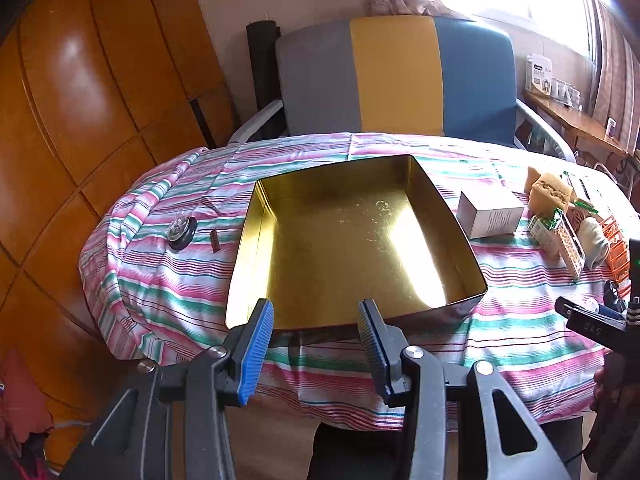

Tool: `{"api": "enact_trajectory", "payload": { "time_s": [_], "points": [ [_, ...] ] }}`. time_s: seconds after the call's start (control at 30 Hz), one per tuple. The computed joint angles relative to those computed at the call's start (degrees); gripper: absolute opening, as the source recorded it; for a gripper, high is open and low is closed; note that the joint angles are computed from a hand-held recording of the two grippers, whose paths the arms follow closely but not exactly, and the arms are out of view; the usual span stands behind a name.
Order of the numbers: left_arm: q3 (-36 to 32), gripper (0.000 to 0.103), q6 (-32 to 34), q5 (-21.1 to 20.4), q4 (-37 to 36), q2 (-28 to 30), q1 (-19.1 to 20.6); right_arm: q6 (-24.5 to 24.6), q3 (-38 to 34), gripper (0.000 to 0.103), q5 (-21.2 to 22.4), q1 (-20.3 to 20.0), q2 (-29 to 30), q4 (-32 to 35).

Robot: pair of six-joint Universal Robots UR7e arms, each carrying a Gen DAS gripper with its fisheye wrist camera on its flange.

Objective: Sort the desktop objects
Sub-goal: 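Move both tools toward the cluster of items beside the tray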

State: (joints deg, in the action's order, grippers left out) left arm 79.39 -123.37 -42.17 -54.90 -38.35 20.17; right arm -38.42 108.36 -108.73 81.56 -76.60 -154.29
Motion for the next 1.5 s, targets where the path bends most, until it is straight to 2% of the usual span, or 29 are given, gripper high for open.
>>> {"api": "enact_trajectory", "payload": {
  "time_s": [0.13, 0.3, 0.47, 0.9, 1.07, 1.23, 1.3, 1.4, 1.5],
  "points": [
    [0.58, 0.045, 0.56, -0.09, -1.05, -0.28, 0.22, 1.18, -0.41, 0.103, 1.68, 0.30, 0.18, 4.39],
    [1.48, 0.045, 1.36, -0.34, -2.49, -0.79, 0.39, 2.29, -1.56, 0.103, 5.76, 1.09, 0.56, 12.02],
    [2.50, 0.045, 1.92, -0.72, -3.91, -1.36, 0.42, 3.11, -1.78, 0.103, 9.19, 1.77, 0.38, 16.53],
    [3.78, 0.045, 5.53, -0.64, -8.55, -1.55, 0.31, 3.67, -2.43, 0.103, 9.41, 0.39, -2.81, 16.76],
    [3.11, 0.045, 9.67, 0.25, -11.24, -0.61, 0.68, 2.40, -2.71, 0.103, 9.98, -0.98, -5.13, 15.39],
    [2.33, 0.045, 16.93, 2.25, -16.13, 0.50, 1.49, 0.15, -3.06, 0.103, 9.87, -2.29, -7.45, 12.84],
    [2.12, 0.045, 22.37, 3.87, -20.01, 1.22, 2.06, -0.69, -3.15, 0.103, 9.69, -2.97, -8.31, 11.81],
    [3.15, 0.045, 34.58, 5.60, -31.40, 2.31, 3.15, -1.43, -3.54, 0.103, 9.66, -4.37, -9.47, 10.75],
    [3.98, 0.045, 47.08, 5.00, -43.96, 4.11, 4.42, -1.12, -4.17, 0.103, 10.45, -6.17, -10.49, 11.78]
  ]
}}
